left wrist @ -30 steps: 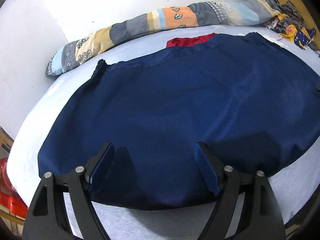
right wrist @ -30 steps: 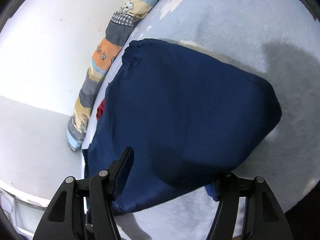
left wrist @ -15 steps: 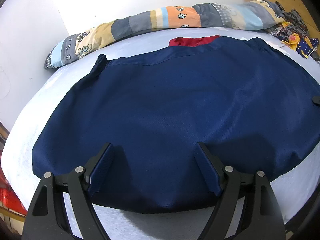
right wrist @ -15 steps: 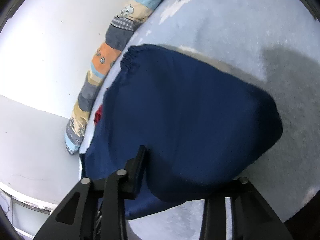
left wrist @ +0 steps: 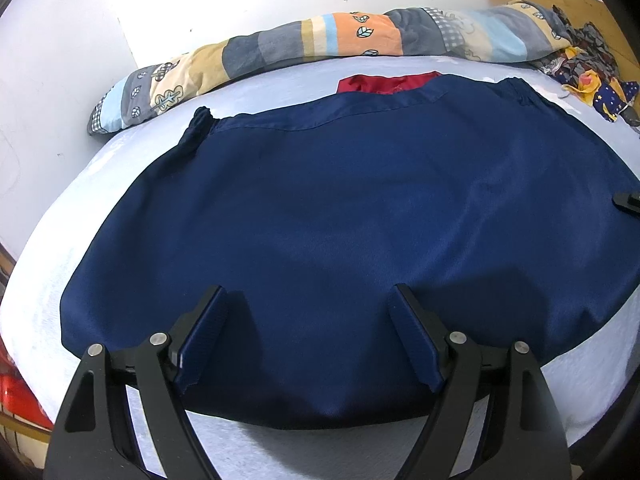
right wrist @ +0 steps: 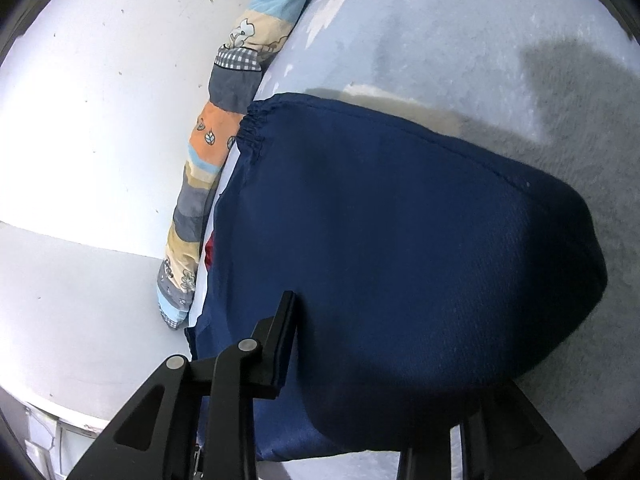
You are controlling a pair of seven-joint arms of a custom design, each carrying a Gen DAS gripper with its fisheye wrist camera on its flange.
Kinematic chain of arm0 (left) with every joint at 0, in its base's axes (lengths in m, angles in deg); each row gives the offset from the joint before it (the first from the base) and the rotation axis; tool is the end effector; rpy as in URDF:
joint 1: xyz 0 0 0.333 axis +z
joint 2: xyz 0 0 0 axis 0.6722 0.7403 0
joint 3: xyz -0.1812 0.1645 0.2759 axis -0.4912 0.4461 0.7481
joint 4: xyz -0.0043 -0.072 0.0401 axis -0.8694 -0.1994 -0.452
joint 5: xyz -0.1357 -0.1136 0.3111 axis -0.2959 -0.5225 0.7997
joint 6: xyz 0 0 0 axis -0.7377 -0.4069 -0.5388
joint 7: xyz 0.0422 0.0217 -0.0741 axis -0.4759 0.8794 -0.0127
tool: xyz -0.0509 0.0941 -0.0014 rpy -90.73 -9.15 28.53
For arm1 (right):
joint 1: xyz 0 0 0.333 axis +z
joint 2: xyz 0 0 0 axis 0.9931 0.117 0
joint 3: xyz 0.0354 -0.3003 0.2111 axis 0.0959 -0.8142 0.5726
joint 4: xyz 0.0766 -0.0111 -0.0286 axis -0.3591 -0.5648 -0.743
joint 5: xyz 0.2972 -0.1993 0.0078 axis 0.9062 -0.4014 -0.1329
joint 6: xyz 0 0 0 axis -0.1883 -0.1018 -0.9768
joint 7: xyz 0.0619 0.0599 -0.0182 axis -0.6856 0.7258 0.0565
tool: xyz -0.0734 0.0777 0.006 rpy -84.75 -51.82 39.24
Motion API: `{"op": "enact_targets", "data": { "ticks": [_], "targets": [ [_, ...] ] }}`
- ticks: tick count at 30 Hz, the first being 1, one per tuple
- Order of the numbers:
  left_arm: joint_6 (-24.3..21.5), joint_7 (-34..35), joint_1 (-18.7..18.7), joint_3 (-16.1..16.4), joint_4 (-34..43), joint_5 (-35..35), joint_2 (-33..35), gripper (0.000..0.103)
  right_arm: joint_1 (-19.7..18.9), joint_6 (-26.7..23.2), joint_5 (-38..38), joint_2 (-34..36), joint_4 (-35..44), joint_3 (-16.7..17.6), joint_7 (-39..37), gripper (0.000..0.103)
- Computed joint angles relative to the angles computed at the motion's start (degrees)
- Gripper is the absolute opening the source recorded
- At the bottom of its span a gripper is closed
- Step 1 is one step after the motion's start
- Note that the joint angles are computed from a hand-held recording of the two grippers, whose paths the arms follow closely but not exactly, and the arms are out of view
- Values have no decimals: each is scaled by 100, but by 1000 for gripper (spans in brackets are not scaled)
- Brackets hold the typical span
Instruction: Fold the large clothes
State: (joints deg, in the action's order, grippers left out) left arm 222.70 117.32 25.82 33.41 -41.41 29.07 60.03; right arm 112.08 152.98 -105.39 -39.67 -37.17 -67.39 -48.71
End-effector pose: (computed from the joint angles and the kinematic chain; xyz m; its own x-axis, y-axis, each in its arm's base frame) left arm 0.5978 -0.2952 0.5134 -0.2364 -0.9477 -0.2145 -0.7004 0.3192 -0.6384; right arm 0.5214 0.3482 0.5041 -0.4497 -0.3555 -0.8194 -0.4470 0.8838 -0.1381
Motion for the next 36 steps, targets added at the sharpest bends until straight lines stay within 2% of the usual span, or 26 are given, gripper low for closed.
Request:
{"op": "enact_targets", "data": {
  "ticks": [5, 7, 9, 13, 14, 16, 17, 19, 20, 21, 22, 23, 24, 27, 29, 30, 32, 36],
  "targets": [
    [-6, 24, 5, -10, 14, -48, 9, 83, -8, -190, 247, -31, 17, 86, -445, 30],
    [-6, 9, 0, -6, 11, -48, 7, 83, 69, -155, -75, -47, 73, -20, -152, 25],
    [1, 4, 4, -9, 10, -64, 5, 83, 39, -214, -136, -75, 116, 22, -242, 20],
    [157, -82, 93, -64, -18, -344, -40, 82, -12, -157, -238, -49, 147, 47, -68, 20],
    [282, -188, 126, -68, -37, -437, -64, 82, -29, -113, -261, -28, 154, 45, 3, 23],
    [484, -207, 228, -145, -39, -718, -71, 82, -145, -70, 150, -5, 99, 160, -363, 27],
    [534, -215, 245, -172, -6, -829, -46, 82, -137, -25, 215, 5, 78, 136, -371, 33],
    [483, -29, 289, -297, 89, -1115, 54, 82, -104, 60, 300, 46, 77, 68, -365, 34],
    [331, 265, 336, -448, 198, -1383, 170, 82, -72, 44, 322, 57, 93, 34, -401, 34],
    [203, 361, 273, -433, 274, -1409, 238, 83, -47, 16, 343, 67, 115, 18, -488, 31],
    [-37, 253, 9, -248, 384, -1032, 314, 85, -95, -41, 554, 63, 108, 97, -817, 28],
    [-47, 20, -218, -40, 376, -578, 317, 85, -152, -162, 844, 44, 113, 211, -1286, 21],
    [-22, -213, -389, 112, 346, -171, 299, 85, -115, -207, 902, 28, 130, 191, -1438, 16],
    [-39, -173, -264, -20, 354, -319, 263, 84, 94, -310, 583, -30, 281, 2, -1355, 15],
    [202, -691, -348, 184, 235, 69, 146, 85, 146, -317, 353, -42, 371, -48, -1138, 15],
    [207, -690, -304, 148, 228, 62, 142, 85, 143, -311, 300, -46, 404, -39, -1063, 15],
    [-143, 108, -63, -222, 348, -625, 297, 85, 122, -290, 227, -51, 469, -11, -958, 15],
    [87, 127, -84, -107, 192, -422, 94, 85, -138, -766, 1603, -66, 608, 502, -2721, 15]
  ]
}}
